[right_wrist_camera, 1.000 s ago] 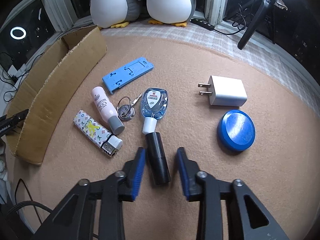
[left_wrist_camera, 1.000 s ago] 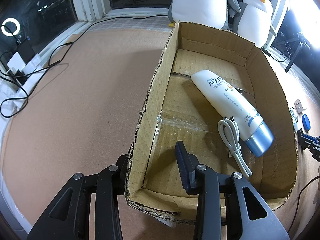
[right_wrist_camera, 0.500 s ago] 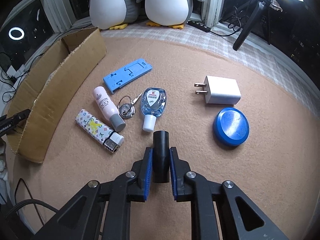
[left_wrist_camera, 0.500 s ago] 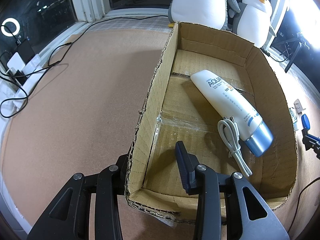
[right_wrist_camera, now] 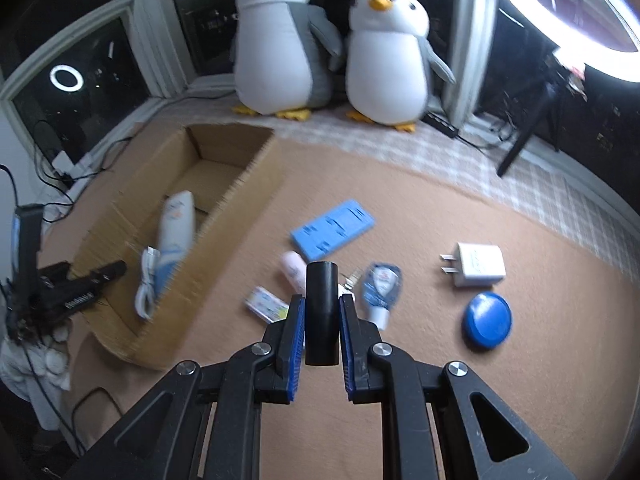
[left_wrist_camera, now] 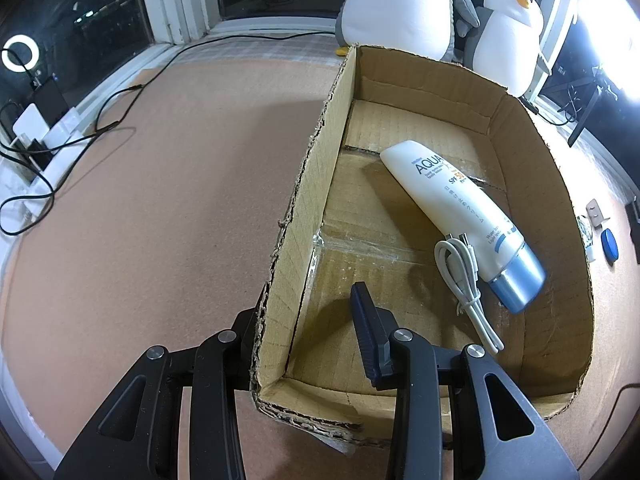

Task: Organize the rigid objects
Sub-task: 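Carry the black cylinder into the box and release it with the right gripper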

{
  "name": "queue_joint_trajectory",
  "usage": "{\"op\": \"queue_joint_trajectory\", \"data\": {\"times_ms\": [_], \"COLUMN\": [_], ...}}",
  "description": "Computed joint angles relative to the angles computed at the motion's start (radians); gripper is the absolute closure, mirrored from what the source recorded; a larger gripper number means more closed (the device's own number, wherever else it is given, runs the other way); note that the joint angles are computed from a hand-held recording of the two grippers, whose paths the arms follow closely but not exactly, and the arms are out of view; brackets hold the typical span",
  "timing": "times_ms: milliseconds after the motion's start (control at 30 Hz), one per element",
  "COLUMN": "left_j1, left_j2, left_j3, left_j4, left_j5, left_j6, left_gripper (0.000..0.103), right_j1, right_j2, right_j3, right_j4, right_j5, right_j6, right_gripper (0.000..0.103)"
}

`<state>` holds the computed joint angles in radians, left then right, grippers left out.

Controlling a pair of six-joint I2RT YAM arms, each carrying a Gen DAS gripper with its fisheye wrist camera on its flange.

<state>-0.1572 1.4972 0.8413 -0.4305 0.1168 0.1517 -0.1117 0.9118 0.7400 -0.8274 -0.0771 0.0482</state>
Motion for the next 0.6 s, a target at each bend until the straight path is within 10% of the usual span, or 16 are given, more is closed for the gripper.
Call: {"op": "queue_joint_trajectory", "data": {"times_ms": [600], "left_j1": [0.005], "left_j2": [0.002], "left_j3": [-0.003], "left_j4": [0.007], "left_j5": [0.010], "left_j6": [0.001], "left_gripper": [0.068], "right_j1": [0.449], "right_j2": [0.248], "right_j3": [0.111], "right_j4": [0.184], "right_j5": [0.090], "right_j6": [0.224], "right_gripper": [0.088]}}
